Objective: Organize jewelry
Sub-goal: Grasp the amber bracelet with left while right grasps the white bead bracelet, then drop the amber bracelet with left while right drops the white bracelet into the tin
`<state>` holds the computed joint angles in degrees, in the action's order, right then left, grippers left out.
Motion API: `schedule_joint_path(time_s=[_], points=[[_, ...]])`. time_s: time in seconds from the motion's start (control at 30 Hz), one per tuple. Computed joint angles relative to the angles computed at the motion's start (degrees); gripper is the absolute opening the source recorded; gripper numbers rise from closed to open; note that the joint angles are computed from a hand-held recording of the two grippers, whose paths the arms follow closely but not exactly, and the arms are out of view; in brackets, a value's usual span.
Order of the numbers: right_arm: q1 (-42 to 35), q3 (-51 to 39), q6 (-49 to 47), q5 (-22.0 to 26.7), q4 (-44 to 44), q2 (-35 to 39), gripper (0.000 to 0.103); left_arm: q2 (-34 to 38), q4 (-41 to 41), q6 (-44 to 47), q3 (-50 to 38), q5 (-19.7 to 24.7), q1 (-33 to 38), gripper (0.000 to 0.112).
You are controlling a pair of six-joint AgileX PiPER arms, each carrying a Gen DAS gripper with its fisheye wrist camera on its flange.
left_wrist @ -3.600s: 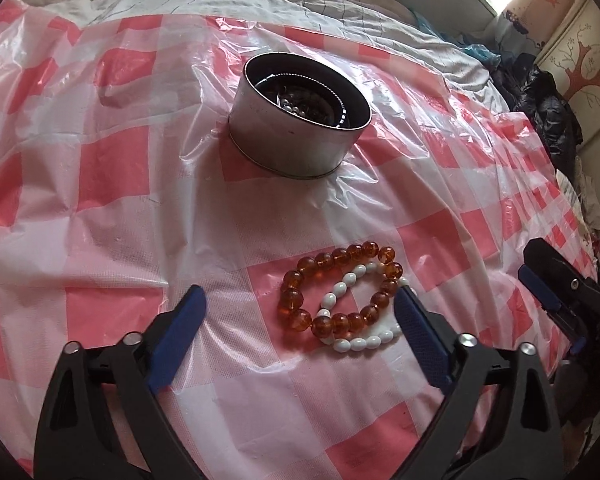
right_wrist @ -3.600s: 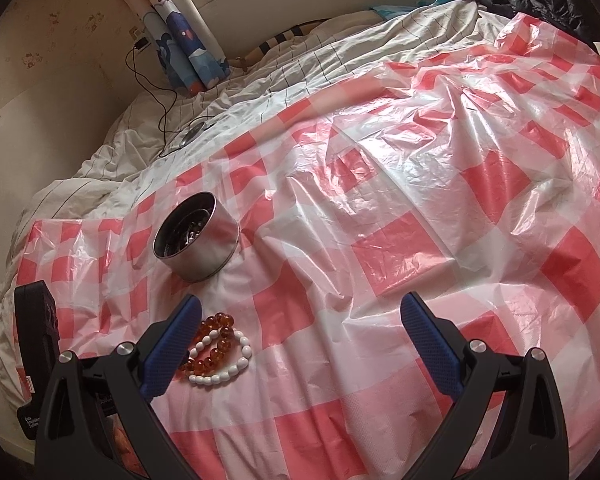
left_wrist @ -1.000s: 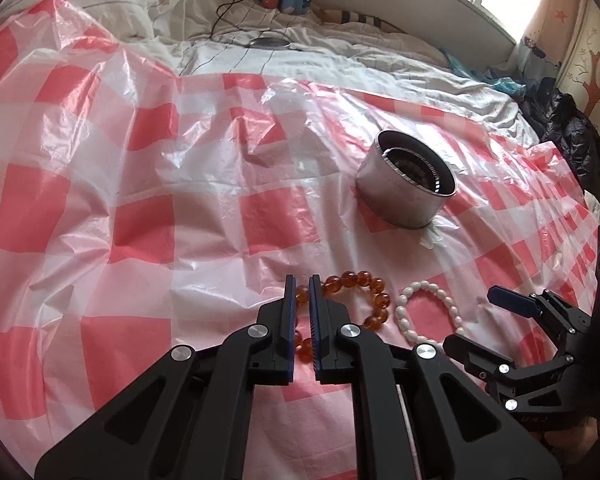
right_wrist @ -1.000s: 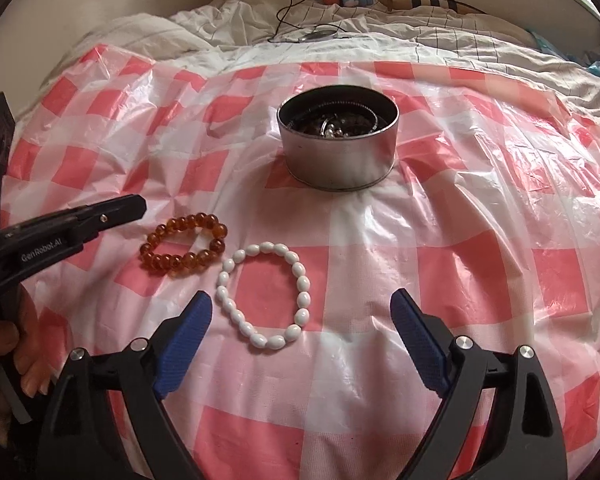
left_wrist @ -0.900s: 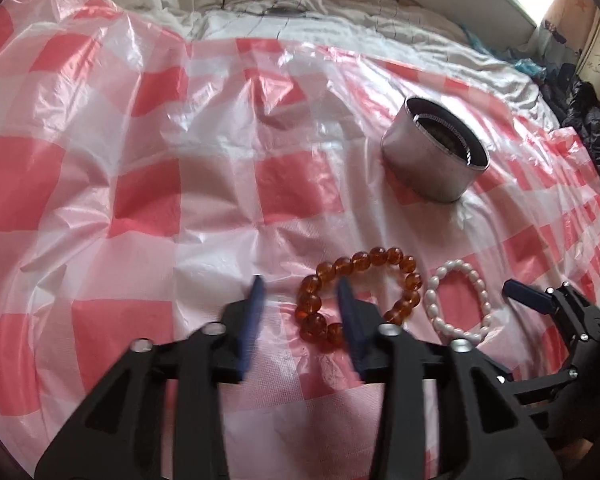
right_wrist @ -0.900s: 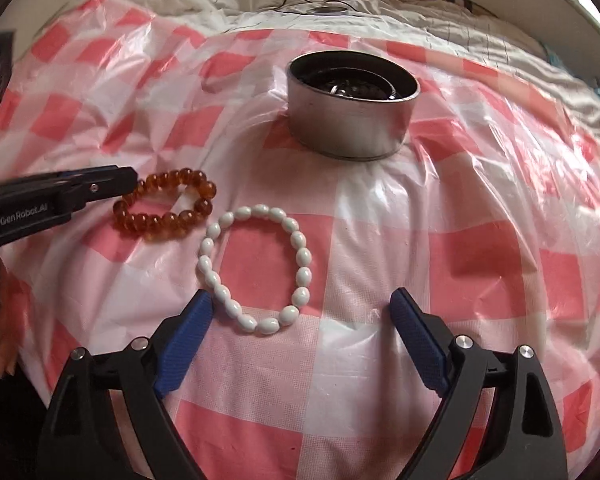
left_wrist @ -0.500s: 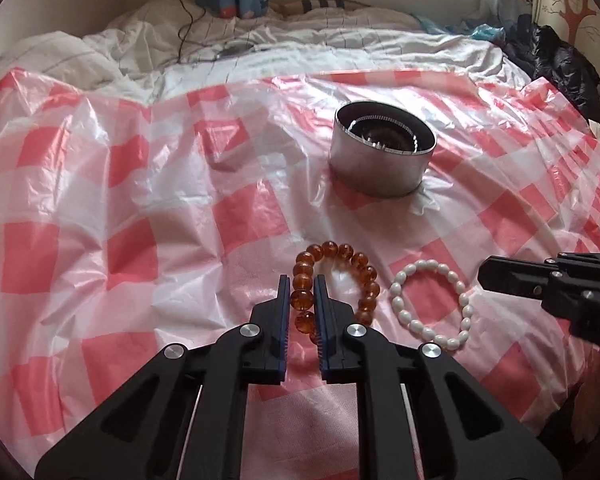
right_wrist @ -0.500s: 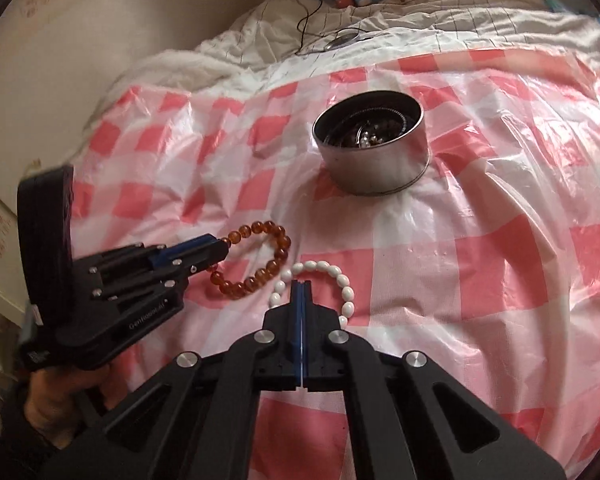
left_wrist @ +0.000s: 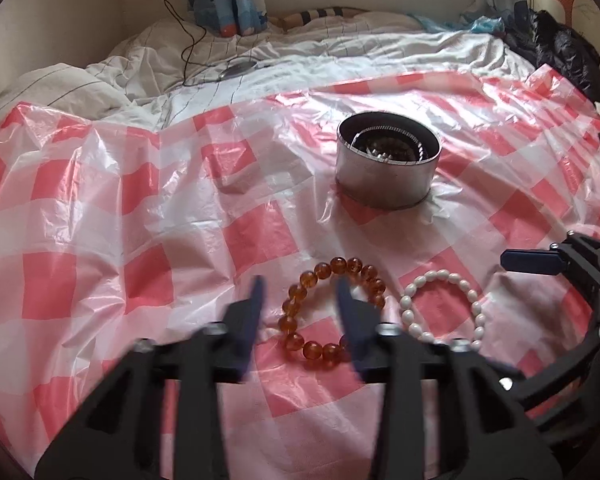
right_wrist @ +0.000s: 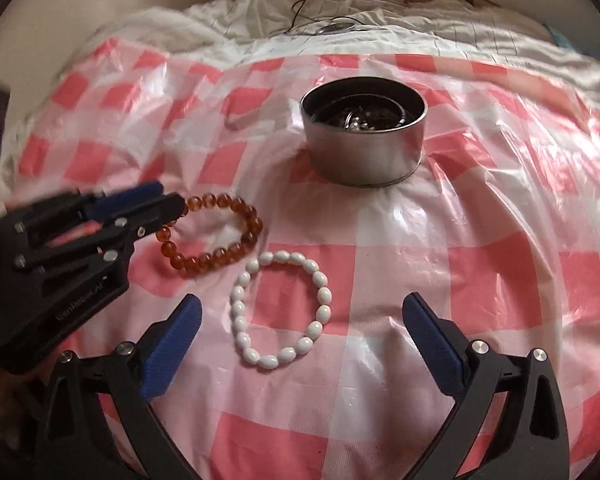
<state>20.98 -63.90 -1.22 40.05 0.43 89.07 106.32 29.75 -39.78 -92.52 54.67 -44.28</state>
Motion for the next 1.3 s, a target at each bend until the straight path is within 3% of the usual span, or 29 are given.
schedule_joint_path(time_s=[0.03, 0.1, 0.13, 0.17, 0.23, 0.27, 0.33, 0.4, 0.5, 0.73, 0.9, 1.1, 1.17, 1.2, 1.3], points=[[2.41, 0.76, 2.04, -0.89, -3.62, -0.29, 0.074, 1.83, 0.98, 0.48, -1.29, 2.25, -0.49, 0.096], [4.08, 1.48, 1.17, -1.17, -3.97, -0.71, 0.047, 3.66, -3.88, 3.39, -3.14, 3.56, 1.09, 0.090], [2.96, 1.30, -1.30, -0.83, -0.72, -0.89, 0.026, 3.35, -9.60, 6.91, -2.21, 1.91, 2.83, 0.059], [0.59, 1.04, -5.71, -0.32, 4.83, -0.88, 0.019, 3.35, -13.20, 8.96, -1.93, 1.43, 3.90, 0.027], [-5.11, -0.14, -12.58, 2.62, 16.29, -0.73, 0.008, 1.38, -15.77, 10.39, -0.05, -1.54, 4.80, 0.022], [-7.99, -0.66, -16.10, 4.20, 22.02, -0.53, 0.008, -0.46, -19.32, 11.99, 2.39, -4.93, 6.09, 0.021], [-14.61, -0.27, -23.07, 7.74, 33.48, -0.95, 0.008, -4.25, -28.45, 15.81, 6.97, -11.68, 9.83, 0.010], [-20.85, 0.96, -30.94, 11.42, 44.89, -1.04, 0.008, -7.29, -33.16, 17.41, 10.55, -16.78, 12.18, 0.010], [-27.47, 2.49, -37.66, 16.64, 55.83, -1.09, 0.008, -9.36, -40.67, 23.43, 13.16, -21.11, 14.26, 0.010], [-36.45, 3.00, -45.04, 26.14, 69.66, -0.57, 0.008, -11.29, -58.82, 39.57, 14.47, -28.09, 15.19, 0.010], [-37.63, -0.25, -46.21, 28.01, 74.49, 0.38, 0.008, -7.39, -67.96, 46.38, 7.33, -25.97, 15.80, 0.010], [-35.85, -10.47, -43.05, 25.34, 75.86, 4.47, 0.008, 4.32, -66.00, 43.82, -12.73, -20.18, 15.65, 0.010], [-34.65, -14.60, -41.31, 23.39, 74.82, 6.84, 0.008, 10.38, -57.91, 34.93, -22.07, -17.22, 15.06, 0.011], [-33.72, -16.49, -39.98, 21.74, 73.35, 7.84, 0.008, 13.98, -52.22, 29.20, -27.70, -13.50, 14.85, 0.011], [-29.91, -23.00, -34.84, 16.58, 66.06, 12.32, 0.008, 20.07, -35.39, 16.00, -36.08, -4.94, 14.05, 0.024]])
